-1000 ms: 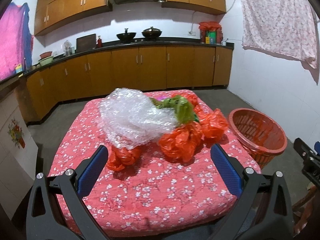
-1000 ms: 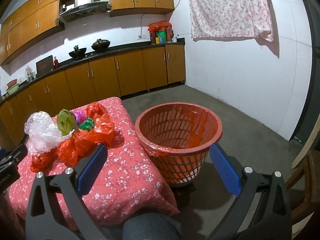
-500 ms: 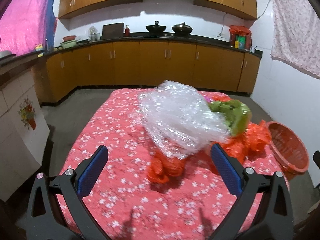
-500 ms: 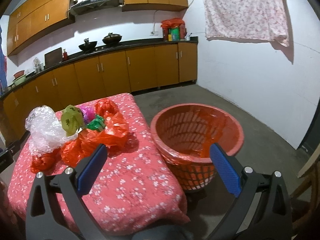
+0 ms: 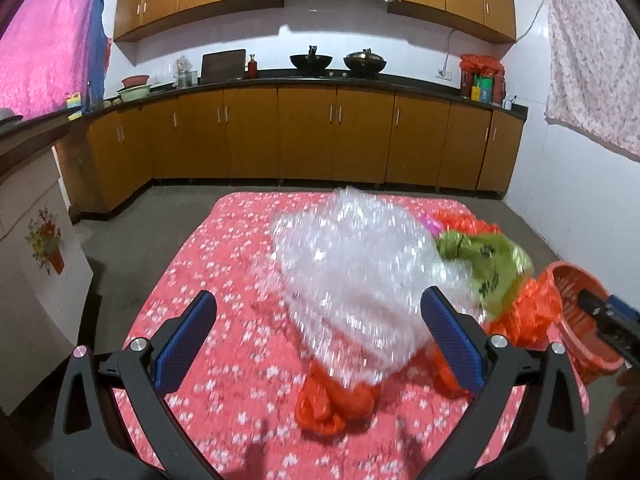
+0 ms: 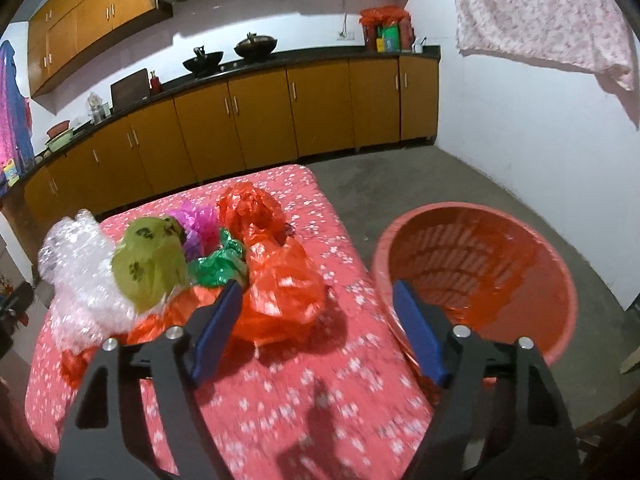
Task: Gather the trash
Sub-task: 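Grasp clear bubble wrap with left tool while right tool grasps an orange-red bag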
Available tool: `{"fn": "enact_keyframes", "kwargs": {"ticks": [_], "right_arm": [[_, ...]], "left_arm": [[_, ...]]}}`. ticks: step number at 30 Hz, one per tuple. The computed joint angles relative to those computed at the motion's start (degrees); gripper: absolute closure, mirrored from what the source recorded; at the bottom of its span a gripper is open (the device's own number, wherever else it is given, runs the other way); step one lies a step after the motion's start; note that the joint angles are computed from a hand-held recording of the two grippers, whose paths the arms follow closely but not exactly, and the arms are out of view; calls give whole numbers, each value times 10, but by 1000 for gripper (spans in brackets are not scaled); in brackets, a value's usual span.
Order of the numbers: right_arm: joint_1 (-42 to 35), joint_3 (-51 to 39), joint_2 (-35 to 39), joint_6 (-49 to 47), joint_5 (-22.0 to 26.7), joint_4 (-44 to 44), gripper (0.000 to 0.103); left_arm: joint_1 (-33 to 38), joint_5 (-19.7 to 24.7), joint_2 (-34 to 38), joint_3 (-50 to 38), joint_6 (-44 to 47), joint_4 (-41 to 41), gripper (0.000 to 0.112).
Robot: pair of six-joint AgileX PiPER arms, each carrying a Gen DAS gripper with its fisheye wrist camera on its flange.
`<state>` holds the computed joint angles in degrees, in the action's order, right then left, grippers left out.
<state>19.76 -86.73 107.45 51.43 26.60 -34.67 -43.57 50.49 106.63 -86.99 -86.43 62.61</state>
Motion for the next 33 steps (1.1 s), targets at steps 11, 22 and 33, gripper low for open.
{"fn": "enact_keyframes", "kwargs": {"ticks": [11,22,33], "right_arm": [[-28,-156,118,-161,43,166,34],[-43,-197,158,-284,62,284,69],[-47,-164,128,-310,45,305,87]], "left_arm": [[47,-50,67,-111,94,-42,19],[78,-99,81,-131,208,-157,73],[74,-118,53,-111,202,-139,100]]}}
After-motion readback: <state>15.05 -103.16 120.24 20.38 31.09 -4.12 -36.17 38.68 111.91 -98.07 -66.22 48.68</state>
